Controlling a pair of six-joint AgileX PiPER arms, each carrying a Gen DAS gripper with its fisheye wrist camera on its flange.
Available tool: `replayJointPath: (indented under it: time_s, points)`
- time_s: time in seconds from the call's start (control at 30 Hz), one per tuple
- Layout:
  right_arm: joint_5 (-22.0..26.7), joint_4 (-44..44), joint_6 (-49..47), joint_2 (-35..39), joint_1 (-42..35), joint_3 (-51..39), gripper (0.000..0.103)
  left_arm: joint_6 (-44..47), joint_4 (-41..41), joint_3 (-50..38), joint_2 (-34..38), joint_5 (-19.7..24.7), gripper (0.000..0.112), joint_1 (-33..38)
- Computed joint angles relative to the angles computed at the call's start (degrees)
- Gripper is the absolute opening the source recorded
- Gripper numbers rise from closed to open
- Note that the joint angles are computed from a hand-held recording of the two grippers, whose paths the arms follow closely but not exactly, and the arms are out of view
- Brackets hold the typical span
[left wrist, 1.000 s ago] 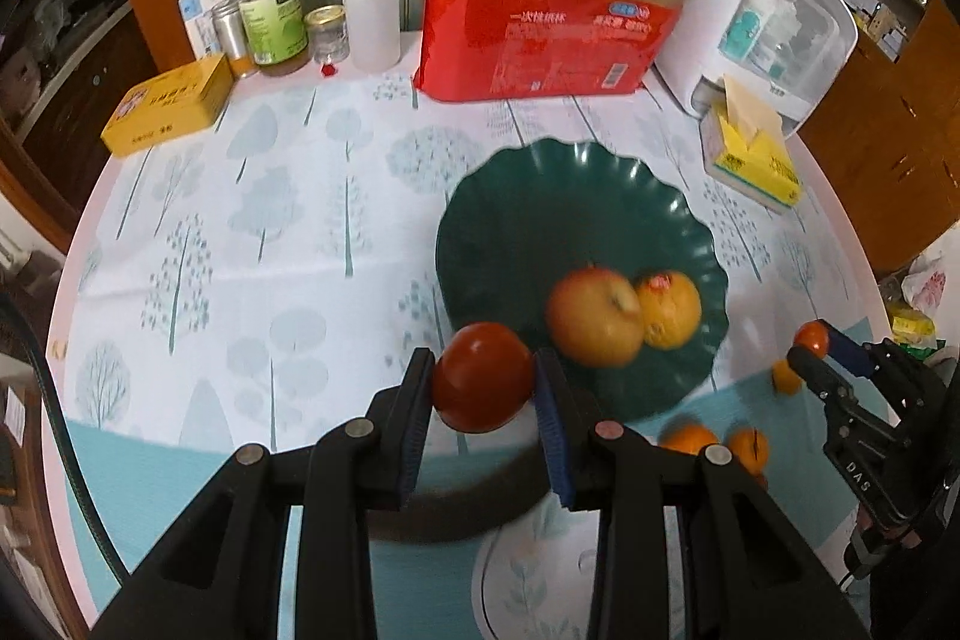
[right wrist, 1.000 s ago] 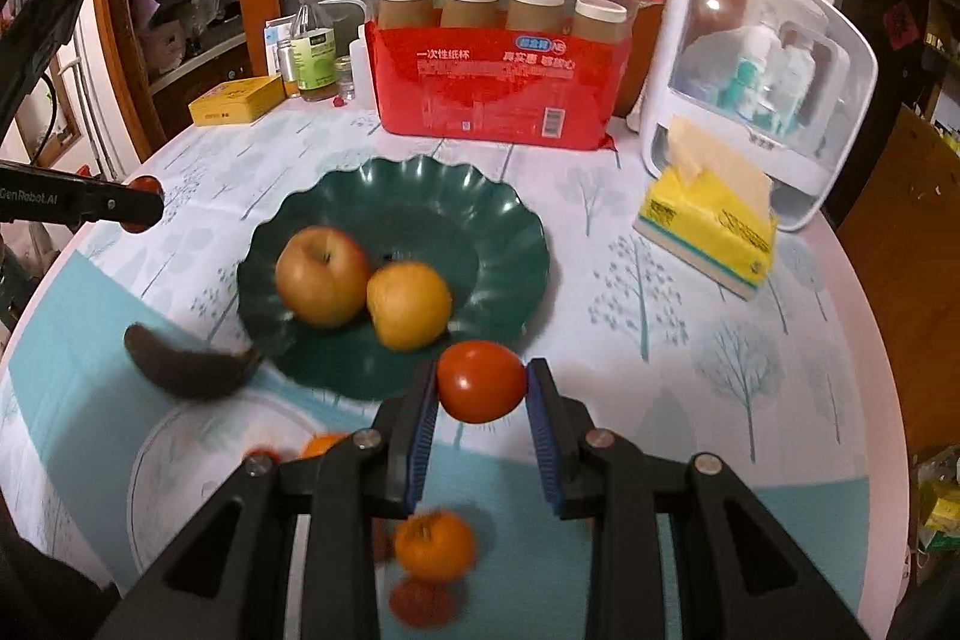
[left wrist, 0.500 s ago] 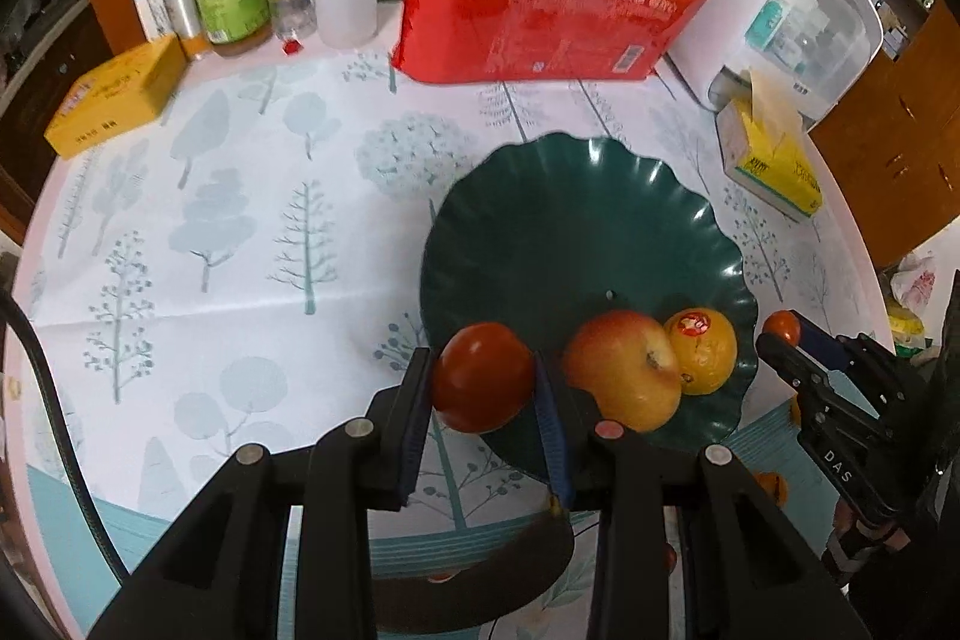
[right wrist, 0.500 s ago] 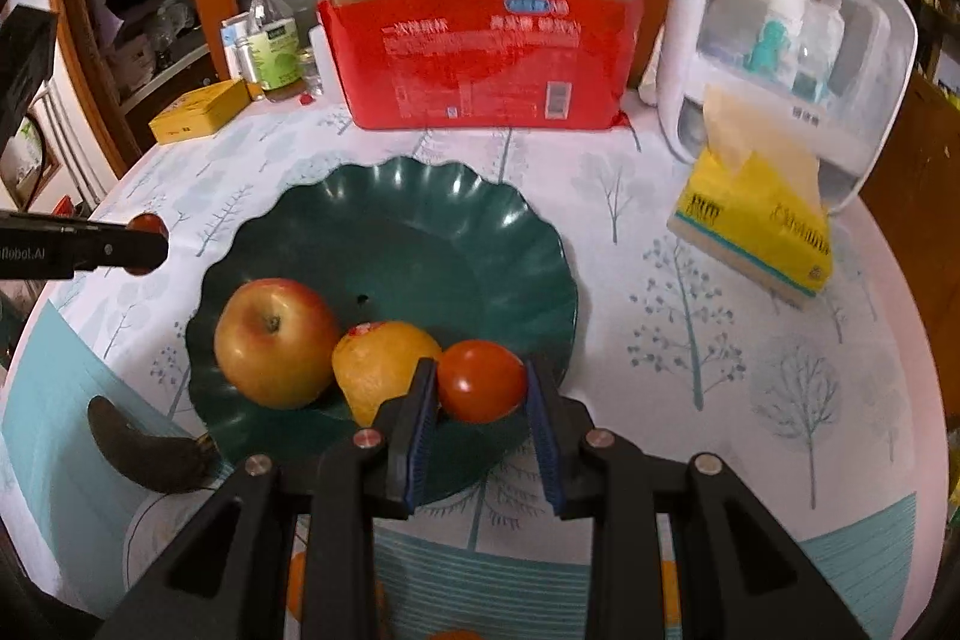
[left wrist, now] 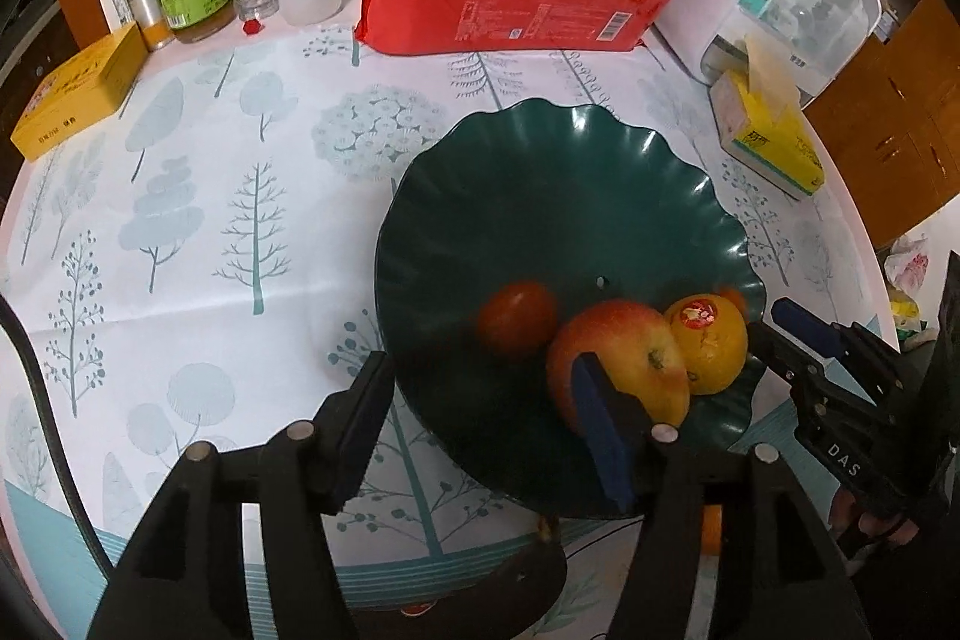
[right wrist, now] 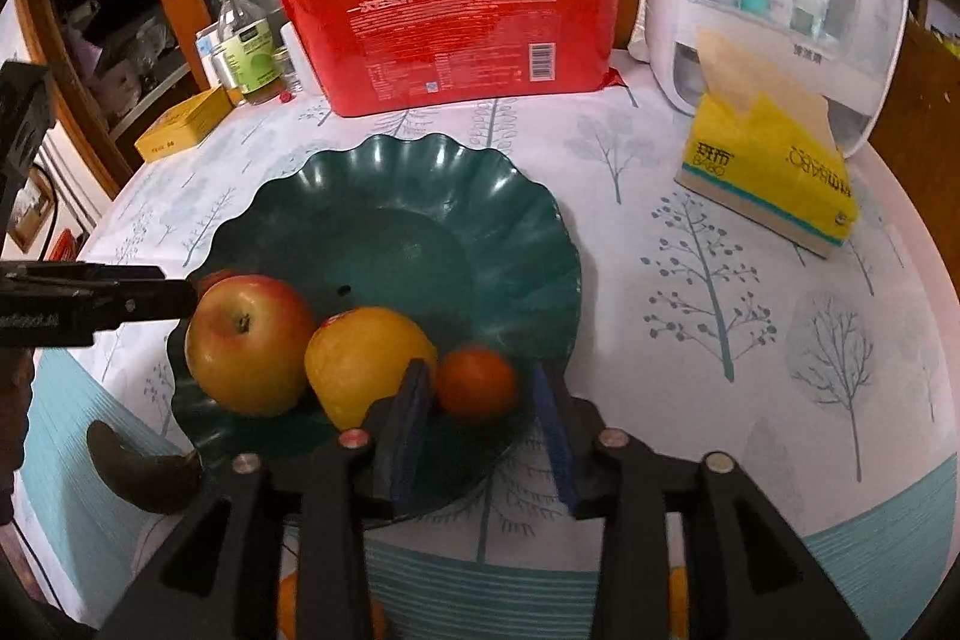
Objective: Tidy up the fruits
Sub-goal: 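Place the red tomato on the green plate and open the right tool, then withdraw the right tool and move the left tool toward the banana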
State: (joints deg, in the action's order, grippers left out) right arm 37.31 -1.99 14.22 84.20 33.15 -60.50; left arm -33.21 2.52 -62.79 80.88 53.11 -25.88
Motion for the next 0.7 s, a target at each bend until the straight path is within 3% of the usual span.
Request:
replayJointPath:
  time_s: [0.4, 0.7]
  points:
    - [2.6, 0.1, 2.4, -5.2, -0.7, 0.3, 0.047, -4.8, 5.1, -2.4, -6.3, 7.3, 0.065, -3.8]
    - [7.6, -5.4, 9.0, -13.5, 3.0, 0.9, 0.047, -13.2, 10.8, -3.6, -13.3, 15.7, 0.066, -13.0]
